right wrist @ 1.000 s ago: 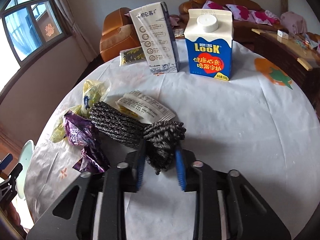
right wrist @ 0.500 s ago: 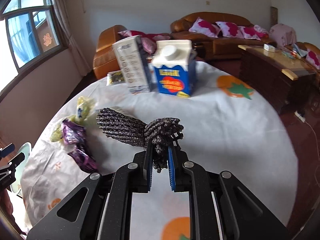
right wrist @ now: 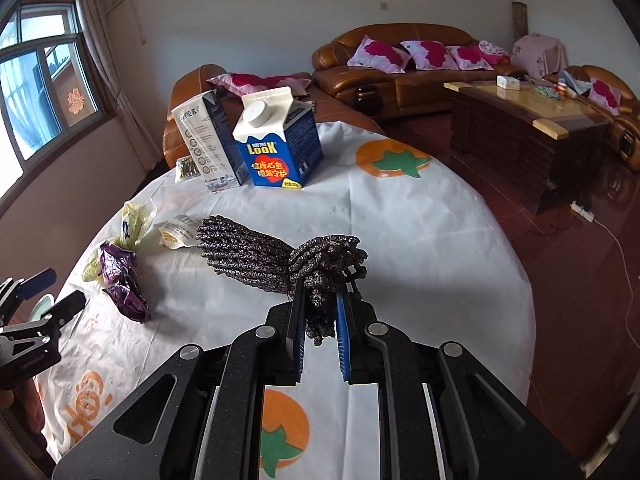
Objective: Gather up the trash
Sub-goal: 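Lift the black scrubber with the right gripper while the left reaches toward the purple wrapper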
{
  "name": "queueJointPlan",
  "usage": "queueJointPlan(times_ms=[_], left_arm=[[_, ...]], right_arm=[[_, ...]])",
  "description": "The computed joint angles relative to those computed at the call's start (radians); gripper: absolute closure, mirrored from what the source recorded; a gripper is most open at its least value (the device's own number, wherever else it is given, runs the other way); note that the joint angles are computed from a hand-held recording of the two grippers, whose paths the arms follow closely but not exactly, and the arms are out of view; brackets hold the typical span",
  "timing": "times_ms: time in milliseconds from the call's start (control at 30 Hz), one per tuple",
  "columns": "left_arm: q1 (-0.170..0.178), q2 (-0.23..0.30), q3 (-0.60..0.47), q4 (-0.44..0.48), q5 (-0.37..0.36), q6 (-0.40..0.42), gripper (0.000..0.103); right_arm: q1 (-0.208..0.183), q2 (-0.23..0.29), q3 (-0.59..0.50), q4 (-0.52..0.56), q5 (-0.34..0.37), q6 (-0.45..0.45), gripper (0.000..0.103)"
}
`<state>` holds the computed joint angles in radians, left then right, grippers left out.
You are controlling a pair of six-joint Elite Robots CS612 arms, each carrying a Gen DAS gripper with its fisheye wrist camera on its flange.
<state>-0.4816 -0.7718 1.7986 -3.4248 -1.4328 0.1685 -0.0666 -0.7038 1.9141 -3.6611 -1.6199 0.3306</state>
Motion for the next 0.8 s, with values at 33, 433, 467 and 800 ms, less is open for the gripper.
queueJointPlan(times_ms=[33, 433, 467, 800], left_arm=[[-0.004, 0.003, -0.007, 0.009, 0.000, -0.010, 0.027], [-0.046, 0.033, -0.041, 0.072, 0.016, -0.011, 0.021], [-0.048, 0.035, -0.041, 0.074, 0.020, -0.001, 0.021], [-0.018, 0.030, -0.050, 0.154, -0.086, 0.007, 0.076]], right_arm=[[-0.002, 0.000, 0.002, -0.004, -0.001, 0.002, 0.089], [-0.011, 0.004, 0.005, -0.006, 0.019, 0.014, 0.088], [-0.012, 0.004, 0.005, -0.005, 0.020, 0.014, 0.088], [-0.012, 0.005, 0.002, 0.010, 0.023, 0.006, 0.088]])
